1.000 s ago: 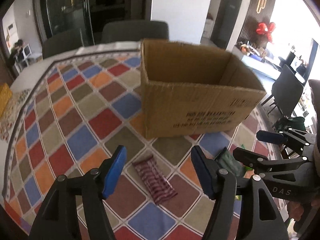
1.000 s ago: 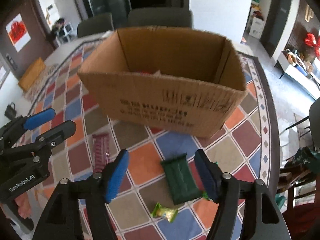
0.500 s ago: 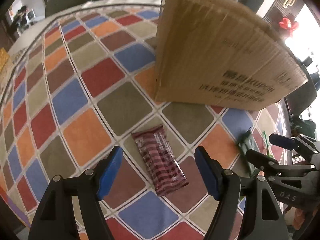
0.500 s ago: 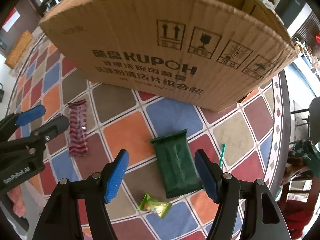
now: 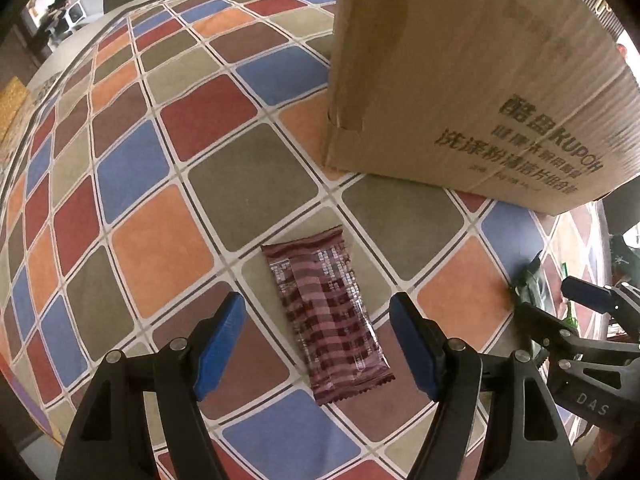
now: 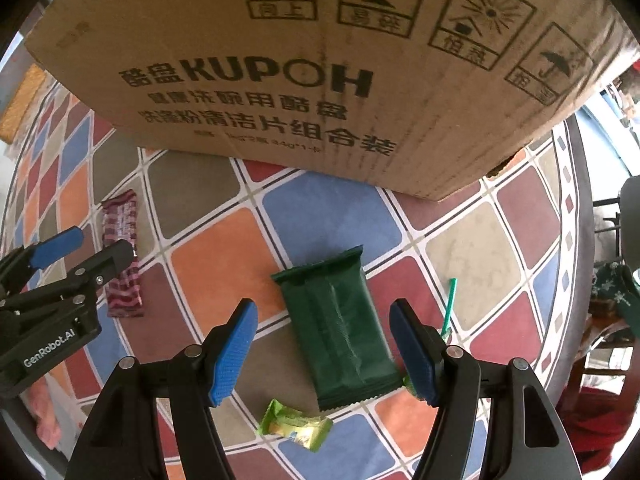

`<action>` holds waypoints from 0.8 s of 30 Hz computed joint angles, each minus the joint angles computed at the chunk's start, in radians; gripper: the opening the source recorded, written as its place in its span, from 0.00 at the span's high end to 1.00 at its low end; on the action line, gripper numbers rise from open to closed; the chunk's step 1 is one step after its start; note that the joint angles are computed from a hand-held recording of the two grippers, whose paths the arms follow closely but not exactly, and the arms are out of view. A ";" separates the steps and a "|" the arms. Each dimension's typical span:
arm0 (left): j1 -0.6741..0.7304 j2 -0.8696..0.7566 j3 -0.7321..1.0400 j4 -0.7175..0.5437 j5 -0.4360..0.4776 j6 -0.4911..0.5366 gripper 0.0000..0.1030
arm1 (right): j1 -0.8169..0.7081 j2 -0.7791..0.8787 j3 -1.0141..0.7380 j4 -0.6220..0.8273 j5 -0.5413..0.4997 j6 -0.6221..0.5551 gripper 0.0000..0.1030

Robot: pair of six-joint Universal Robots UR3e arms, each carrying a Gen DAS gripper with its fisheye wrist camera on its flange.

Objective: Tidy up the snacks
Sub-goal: 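Move both tools back toward the dark green bag and striped bar, then grasp the dark green bag with the right tool while the left grasps the striped bar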

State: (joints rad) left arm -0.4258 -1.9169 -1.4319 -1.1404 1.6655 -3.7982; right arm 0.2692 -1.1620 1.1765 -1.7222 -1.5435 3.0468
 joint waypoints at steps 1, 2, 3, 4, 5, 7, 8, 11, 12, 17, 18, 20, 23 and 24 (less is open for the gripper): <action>-0.003 -0.006 0.004 -0.005 0.001 -0.003 0.28 | 0.000 -0.003 0.009 -0.007 -0.004 -0.002 0.33; -0.002 -0.016 0.012 -0.008 0.003 -0.001 0.28 | -0.007 -0.010 0.030 -0.021 -0.007 -0.008 0.33; -0.002 -0.028 0.027 -0.015 0.004 -0.001 0.28 | -0.008 -0.015 0.041 -0.028 -0.010 -0.007 0.33; -0.001 -0.032 0.029 -0.015 0.000 -0.003 0.28 | -0.019 -0.019 0.057 -0.038 -0.007 -0.015 0.33; 0.000 -0.038 0.035 -0.016 -0.005 -0.002 0.28 | -0.023 -0.019 0.064 -0.042 -0.002 -0.015 0.33; 0.000 -0.046 0.039 -0.017 -0.006 -0.002 0.29 | -0.032 -0.017 0.081 -0.057 0.002 -0.016 0.33; -0.001 -0.051 0.044 -0.021 -0.002 -0.002 0.29 | -0.034 -0.018 0.090 -0.065 0.003 -0.018 0.33; 0.003 -0.053 0.036 -0.009 0.000 -0.005 0.31 | -0.033 -0.021 0.119 -0.091 0.002 -0.015 0.33; 0.003 -0.054 0.038 -0.010 0.002 -0.005 0.33 | -0.034 -0.021 0.127 -0.098 0.001 -0.018 0.33; -0.008 -0.067 0.065 -0.024 0.036 -0.006 0.54 | -0.037 -0.001 0.146 -0.130 0.002 -0.012 0.34; -0.010 -0.066 0.070 -0.029 0.037 -0.004 0.54 | -0.038 -0.002 0.157 -0.138 0.001 -0.016 0.35; -0.012 -0.064 0.066 -0.019 0.033 0.004 0.57 | -0.044 -0.020 0.223 -0.197 0.001 -0.033 0.42; -0.007 -0.051 0.043 0.007 0.018 0.010 0.59 | -0.042 -0.031 0.267 -0.242 -0.001 -0.034 0.50; -0.006 -0.047 0.040 0.011 0.014 0.014 0.60 | -0.039 -0.035 0.282 -0.258 -0.004 -0.030 0.51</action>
State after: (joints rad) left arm -0.4322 -1.9643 -1.3920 -1.1297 1.6791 -3.7843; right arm 0.2305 -1.1967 1.4580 -1.9803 -1.5475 3.0170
